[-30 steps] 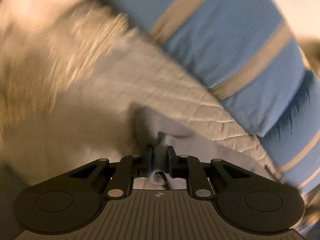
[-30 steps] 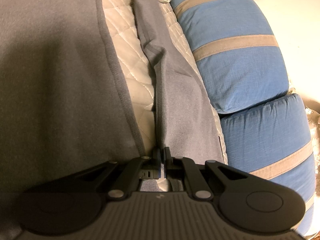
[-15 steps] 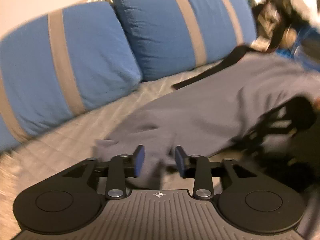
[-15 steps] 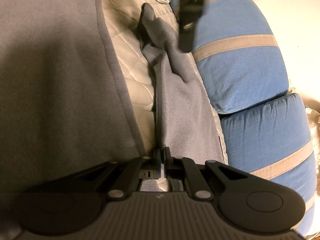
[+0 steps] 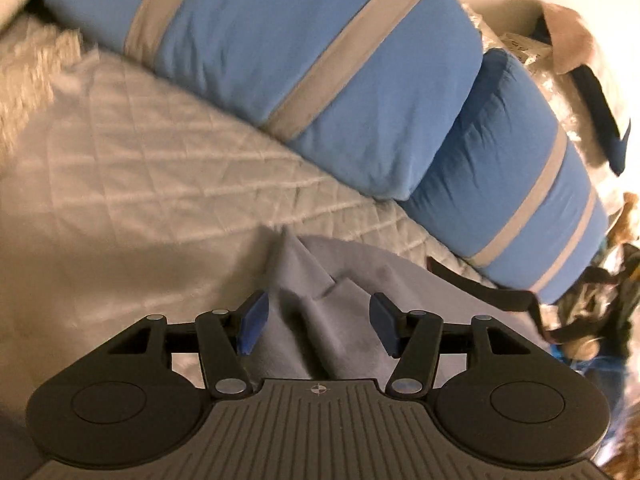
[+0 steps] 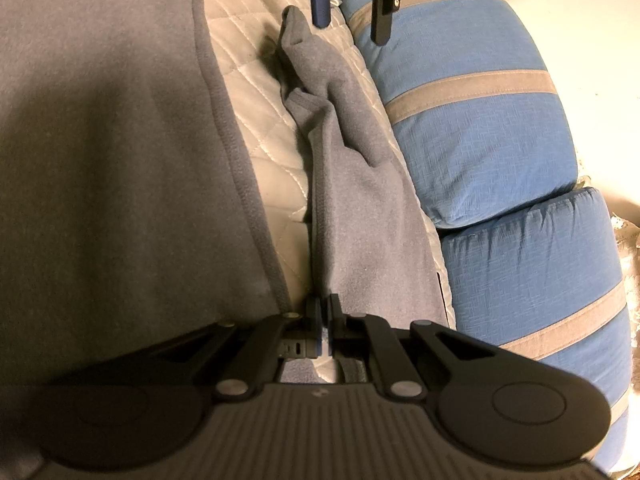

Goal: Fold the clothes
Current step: 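Move the open left gripper across the sweatpants toward the right gripper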

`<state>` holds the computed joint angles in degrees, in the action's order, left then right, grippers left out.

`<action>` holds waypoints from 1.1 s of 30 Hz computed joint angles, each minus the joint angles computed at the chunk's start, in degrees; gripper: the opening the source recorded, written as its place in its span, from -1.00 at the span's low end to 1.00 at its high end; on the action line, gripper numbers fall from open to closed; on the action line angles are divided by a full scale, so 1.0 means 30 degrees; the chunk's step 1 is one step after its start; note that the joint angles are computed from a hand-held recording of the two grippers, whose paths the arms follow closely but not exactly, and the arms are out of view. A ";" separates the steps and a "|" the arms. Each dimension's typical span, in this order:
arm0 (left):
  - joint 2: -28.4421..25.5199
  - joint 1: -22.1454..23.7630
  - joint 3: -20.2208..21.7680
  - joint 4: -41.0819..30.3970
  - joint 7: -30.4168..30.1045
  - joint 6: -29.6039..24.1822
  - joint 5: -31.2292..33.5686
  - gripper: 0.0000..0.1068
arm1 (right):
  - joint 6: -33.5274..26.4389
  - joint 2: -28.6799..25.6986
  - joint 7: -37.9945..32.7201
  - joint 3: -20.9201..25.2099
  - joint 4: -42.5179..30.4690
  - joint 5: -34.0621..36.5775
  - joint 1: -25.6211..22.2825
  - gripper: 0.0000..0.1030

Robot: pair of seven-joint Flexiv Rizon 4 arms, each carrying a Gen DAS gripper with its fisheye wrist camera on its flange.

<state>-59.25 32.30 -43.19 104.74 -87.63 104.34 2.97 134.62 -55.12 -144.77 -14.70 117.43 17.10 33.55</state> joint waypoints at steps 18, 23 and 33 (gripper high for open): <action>-0.3960 0.1979 -0.4301 -0.0294 0.0799 -0.1827 -0.1673 0.00 | 0.0071 -0.0003 -0.0003 0.0085 0.0013 -0.0055 -0.0118 -0.90; -0.6243 0.3117 -0.6394 -0.0121 0.1620 -0.0536 0.0388 -0.01 | 0.0104 -0.0045 -0.0020 0.0060 -0.0015 0.0027 -0.0067 -0.90; -0.8567 0.4485 -0.8129 -0.0079 0.2923 -0.1521 0.1813 -0.35 | 0.0100 -0.0090 -0.0045 0.0015 -0.0064 0.0116 -0.0011 -0.90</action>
<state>-84.95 45.75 -67.58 104.51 -78.86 99.78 8.41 134.92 -55.39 -144.90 -14.65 117.23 17.45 33.52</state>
